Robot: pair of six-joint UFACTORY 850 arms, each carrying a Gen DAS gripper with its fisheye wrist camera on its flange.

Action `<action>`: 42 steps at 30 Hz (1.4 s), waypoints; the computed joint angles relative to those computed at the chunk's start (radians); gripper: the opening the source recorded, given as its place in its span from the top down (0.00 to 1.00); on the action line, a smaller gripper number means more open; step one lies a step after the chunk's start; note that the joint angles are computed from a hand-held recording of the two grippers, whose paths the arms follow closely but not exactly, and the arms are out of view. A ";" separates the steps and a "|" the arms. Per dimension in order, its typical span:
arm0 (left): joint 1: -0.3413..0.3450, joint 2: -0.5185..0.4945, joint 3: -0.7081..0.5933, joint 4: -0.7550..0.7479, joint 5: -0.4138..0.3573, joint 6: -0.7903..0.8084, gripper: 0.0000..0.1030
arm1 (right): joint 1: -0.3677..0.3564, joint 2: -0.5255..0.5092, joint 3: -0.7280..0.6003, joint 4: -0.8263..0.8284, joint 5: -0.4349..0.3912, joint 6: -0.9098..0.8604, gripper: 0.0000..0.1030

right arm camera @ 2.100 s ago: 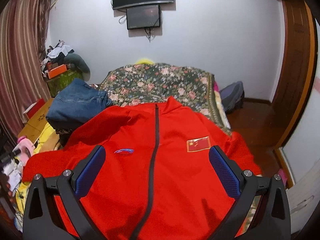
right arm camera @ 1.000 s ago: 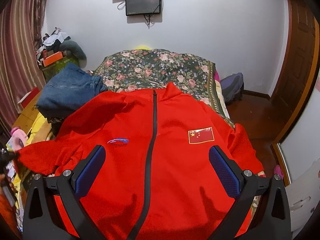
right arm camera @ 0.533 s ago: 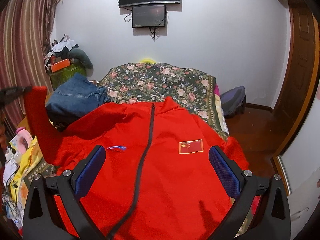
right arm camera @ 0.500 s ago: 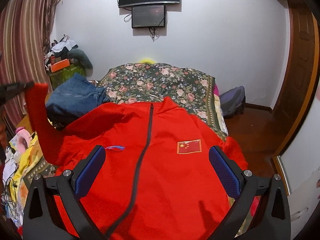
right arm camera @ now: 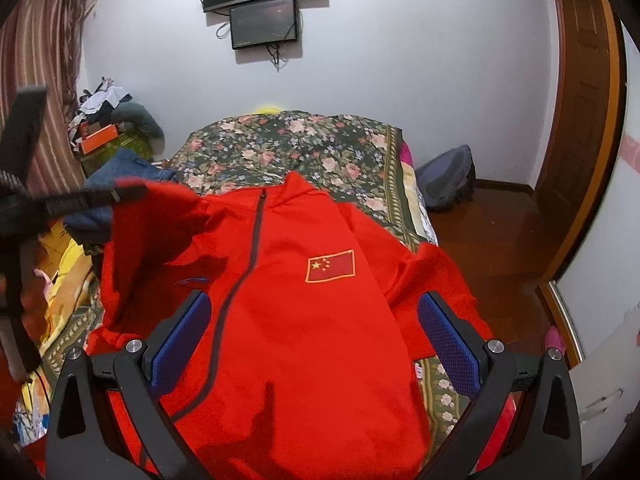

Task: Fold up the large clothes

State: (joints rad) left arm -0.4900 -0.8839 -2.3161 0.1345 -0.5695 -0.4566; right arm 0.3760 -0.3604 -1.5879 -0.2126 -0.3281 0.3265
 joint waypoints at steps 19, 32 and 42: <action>-0.059 0.015 0.126 -0.181 -0.141 0.248 0.79 | -0.048 -0.056 -0.082 0.458 -0.092 -0.465 0.01; 0.008 0.373 0.648 0.381 0.016 -0.318 0.49 | 0.054 -0.275 -0.411 0.463 -0.328 -0.684 0.01; 0.066 0.454 0.851 0.380 0.000 -0.445 0.49 | 0.144 -0.532 -0.745 0.323 -0.671 -0.779 0.23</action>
State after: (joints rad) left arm -0.4240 -0.4301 -1.4652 0.5140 -0.5690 -0.9013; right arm 0.5204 -0.8919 -2.3329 0.1108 -0.9990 -0.4529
